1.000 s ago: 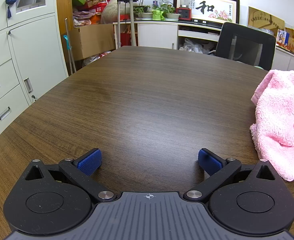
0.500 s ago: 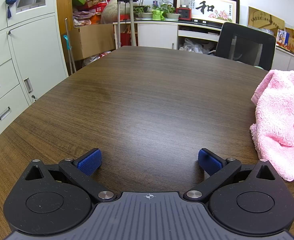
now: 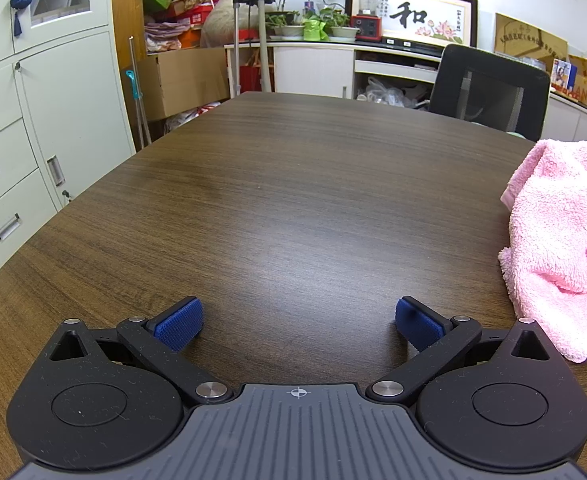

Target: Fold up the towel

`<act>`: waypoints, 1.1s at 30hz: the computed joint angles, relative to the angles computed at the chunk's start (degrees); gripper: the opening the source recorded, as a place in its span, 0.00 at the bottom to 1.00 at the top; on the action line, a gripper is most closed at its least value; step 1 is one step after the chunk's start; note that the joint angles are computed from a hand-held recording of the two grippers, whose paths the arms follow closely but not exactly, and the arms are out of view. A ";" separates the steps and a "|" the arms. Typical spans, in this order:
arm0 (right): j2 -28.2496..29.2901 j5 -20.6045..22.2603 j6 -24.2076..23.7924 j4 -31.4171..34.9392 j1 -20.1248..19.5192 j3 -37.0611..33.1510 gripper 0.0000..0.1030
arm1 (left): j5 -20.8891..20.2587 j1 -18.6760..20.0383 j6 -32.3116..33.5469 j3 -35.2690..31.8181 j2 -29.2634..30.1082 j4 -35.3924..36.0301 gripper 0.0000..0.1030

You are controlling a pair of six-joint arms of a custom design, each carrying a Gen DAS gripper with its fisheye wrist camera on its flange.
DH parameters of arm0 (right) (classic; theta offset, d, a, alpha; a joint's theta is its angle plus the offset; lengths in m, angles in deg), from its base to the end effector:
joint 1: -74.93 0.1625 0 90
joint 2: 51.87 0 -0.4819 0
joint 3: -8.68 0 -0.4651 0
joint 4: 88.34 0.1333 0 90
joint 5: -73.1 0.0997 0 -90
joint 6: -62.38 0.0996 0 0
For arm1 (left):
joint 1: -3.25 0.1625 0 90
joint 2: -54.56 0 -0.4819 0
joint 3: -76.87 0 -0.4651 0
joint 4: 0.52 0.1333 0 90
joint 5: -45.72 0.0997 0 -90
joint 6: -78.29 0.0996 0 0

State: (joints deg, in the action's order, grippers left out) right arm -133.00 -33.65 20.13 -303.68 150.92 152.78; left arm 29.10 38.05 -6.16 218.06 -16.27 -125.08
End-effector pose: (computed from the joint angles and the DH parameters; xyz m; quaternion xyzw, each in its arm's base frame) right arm 0.0007 -0.4293 0.2684 0.1333 -0.8392 0.3930 0.3514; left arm -0.1805 -0.4040 0.0982 -0.0150 0.7847 -0.4487 0.4274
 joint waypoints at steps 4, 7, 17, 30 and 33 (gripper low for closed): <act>0.70 -0.78 0.63 -0.68 0.48 -0.30 1.00 | -0.01 -0.01 -0.03 -0.01 0.00 0.04 1.00; 1.26 -1.16 0.90 -0.87 0.85 -0.68 1.00 | -0.01 -0.01 -0.03 -0.01 0.00 0.04 1.00; 1.26 1.64 -0.26 2.07 1.11 -1.09 1.00 | -0.01 0.01 0.23 0.01 0.03 -0.24 1.00; -1.62 11.16 2.26 16.59 6.15 -1.19 1.00 | 0.00 0.06 2.04 0.40 0.03 -2.19 1.00; 0.05 11.30 -0.72 15.31 8.03 -0.97 1.00 | 0.00 0.06 2.04 0.40 0.03 -2.19 1.00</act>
